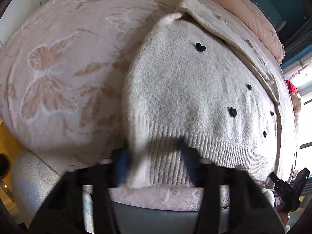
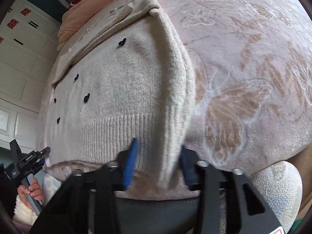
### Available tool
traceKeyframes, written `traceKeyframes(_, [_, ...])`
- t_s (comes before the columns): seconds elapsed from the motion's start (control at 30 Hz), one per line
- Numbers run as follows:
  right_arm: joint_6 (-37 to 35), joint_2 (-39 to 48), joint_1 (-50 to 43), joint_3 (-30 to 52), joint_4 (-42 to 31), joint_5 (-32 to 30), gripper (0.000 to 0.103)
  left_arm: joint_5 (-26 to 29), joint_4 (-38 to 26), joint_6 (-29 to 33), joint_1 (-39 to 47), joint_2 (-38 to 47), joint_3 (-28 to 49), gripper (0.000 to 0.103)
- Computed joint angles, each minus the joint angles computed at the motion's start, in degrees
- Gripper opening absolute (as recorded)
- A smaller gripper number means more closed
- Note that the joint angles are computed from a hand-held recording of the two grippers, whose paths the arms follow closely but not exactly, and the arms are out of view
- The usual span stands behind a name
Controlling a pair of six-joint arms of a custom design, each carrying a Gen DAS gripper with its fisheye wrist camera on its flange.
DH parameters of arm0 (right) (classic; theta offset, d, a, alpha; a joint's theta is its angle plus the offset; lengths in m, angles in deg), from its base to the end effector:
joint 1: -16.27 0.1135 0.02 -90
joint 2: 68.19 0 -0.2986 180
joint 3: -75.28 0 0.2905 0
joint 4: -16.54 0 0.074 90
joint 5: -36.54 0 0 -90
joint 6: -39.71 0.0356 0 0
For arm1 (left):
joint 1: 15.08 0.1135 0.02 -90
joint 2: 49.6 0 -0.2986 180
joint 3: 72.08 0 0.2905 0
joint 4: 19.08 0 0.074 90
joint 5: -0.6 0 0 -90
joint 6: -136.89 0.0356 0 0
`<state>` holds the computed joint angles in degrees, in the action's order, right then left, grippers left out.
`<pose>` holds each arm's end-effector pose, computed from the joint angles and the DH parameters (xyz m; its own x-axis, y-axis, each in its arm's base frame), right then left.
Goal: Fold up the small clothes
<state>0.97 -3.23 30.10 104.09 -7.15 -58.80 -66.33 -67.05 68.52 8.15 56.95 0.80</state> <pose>0.1771 0.0470 0.1180 -0.7464 0.6160 -0.2516 0.4775 0.7592 0.4422 0.3385 0.1301 0.1331 -0.9596 -0.0428 -0.2781 0.0465 0.9506 -0.3068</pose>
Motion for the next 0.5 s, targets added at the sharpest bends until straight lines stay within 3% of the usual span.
traceKeyframes(0.03, [-0.1, -1.1, -2.1, -0.8, 1.2, -2.7, 0.01, 3.1, -3.6, 0.3, 1.0, 1.6, 2.3, 0.008])
traceKeyframes(0.17, [-0.1, -10.1, -3.1, -0.2, -3.9, -2.0, 0.008, 8.5, -8.2, -2.1, 2.4, 1.0, 6.2, 0.007])
traceKeyframes(0.27, [-4.1, -14.7, -6.2, 5.8, -8.4, -1.7, 0.008, 15.0, -9.3, -6.0, 0.5, -1.4, 11.0, 0.007])
traceKeyframes(0.37, [-11.3, -9.4, -11.7, 13.6, -4.8, -3.9, 0.008, 18.2, -6.0, -10.2, -3.5, -1.3, 17.2, 0.007])
traceKeyframes(0.5, [-18.1, 8.6, -19.5, 27.1, 5.7, -8.3, 0.008, 17.1, -0.4, -20.6, -11.3, 7.5, 33.4, 0.007])
